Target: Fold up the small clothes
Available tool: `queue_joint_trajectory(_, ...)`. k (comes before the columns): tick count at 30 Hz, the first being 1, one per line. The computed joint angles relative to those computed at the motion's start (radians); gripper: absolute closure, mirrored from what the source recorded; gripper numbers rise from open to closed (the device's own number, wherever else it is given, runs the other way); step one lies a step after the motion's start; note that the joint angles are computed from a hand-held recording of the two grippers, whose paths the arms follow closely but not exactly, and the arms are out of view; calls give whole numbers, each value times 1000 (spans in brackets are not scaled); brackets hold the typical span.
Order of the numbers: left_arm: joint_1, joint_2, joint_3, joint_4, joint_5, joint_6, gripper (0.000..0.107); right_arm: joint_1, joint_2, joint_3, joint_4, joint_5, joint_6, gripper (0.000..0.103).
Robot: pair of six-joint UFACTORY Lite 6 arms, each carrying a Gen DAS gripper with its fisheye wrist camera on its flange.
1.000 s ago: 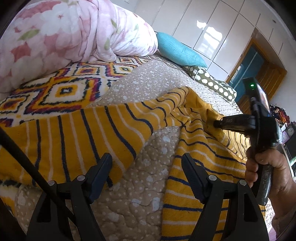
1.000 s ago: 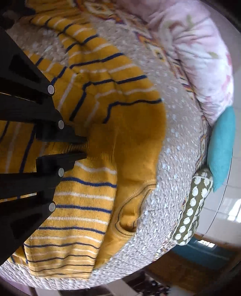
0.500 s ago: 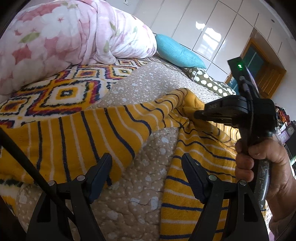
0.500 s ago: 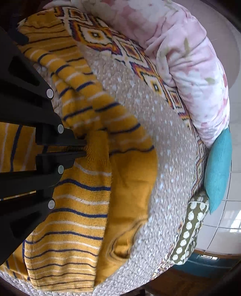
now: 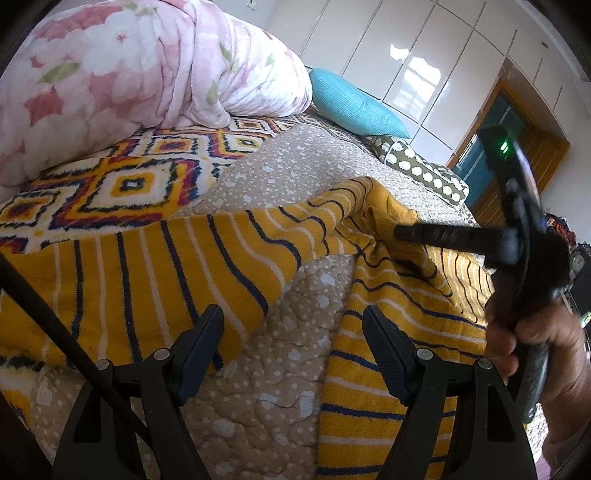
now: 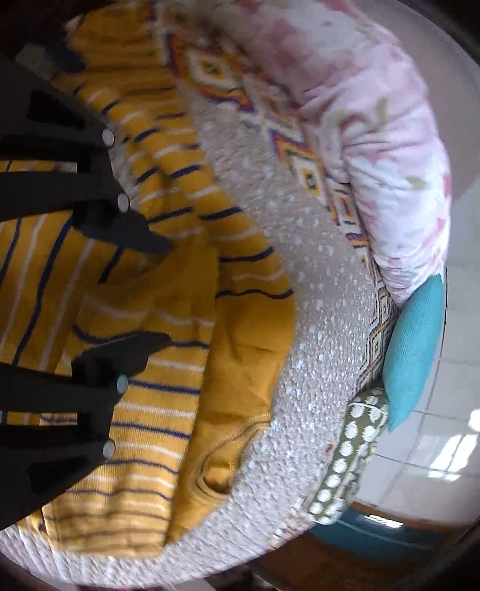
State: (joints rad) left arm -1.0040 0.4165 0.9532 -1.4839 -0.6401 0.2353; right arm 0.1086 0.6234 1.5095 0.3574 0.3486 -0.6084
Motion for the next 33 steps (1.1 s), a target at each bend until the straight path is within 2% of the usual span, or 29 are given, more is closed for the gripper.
queue_joint_trajectory(2,1,2,2,-7,3,9,31,4,22,-6,-39,-9,33,48)
queue_joint_trajectory(3,1,2,4,-10,4,14,31,10,41,0,-96,-13,74,58)
queue_joint_trajectory(4,2,-2,-1,-5,5,9,31,7,52,-4,-111,-28,74,78)
queue_joint_trajectory(5,3,-4,-5,3,5,0,31,-8,45,-8,-84,-42,43,93)
queue_joint_trajectory(8,9,-16,-25,39,10,-48,31,-88,-1,27,195,57,-122,93)
queue_joint_trajectory(10,16,-19,-33,56,16,-68,31,-166,-3,76,404,194,-247,92)
queue_joint_trajectory(12,13,-12,-25,44,11,-57,31,-212,38,140,488,362,-307,84)
queue_joint_trajectory(13,12,-9,-22,38,7,-51,31,-210,53,159,471,409,-305,67)
queue_joint_trajectory(14,10,-6,-20,36,3,-49,31,-202,43,136,459,437,-328,58)
queue_joint_trajectory(15,9,-5,-21,35,0,-49,31,-197,1,77,466,424,-367,52)
queue_joint_trajectory(19,7,-2,-21,21,-8,-47,31,-227,-246,-246,544,296,-555,52)
queue_joint_trajectory(21,3,-3,-19,5,-17,-38,31,-291,-358,-389,576,280,-656,52)
queue_joint_trajectory(26,-34,-86,-65,-187,-69,128,31,-534,-581,-719,687,274,-1005,50)
queue_joint_trajectory(30,-91,-315,-294,-355,-158,154,31,-752,-576,-797,729,353,-1198,50)
queue_joint_trajectory(33,-91,-476,-451,-506,-199,255,31,-853,-533,-805,758,413,-1277,47)
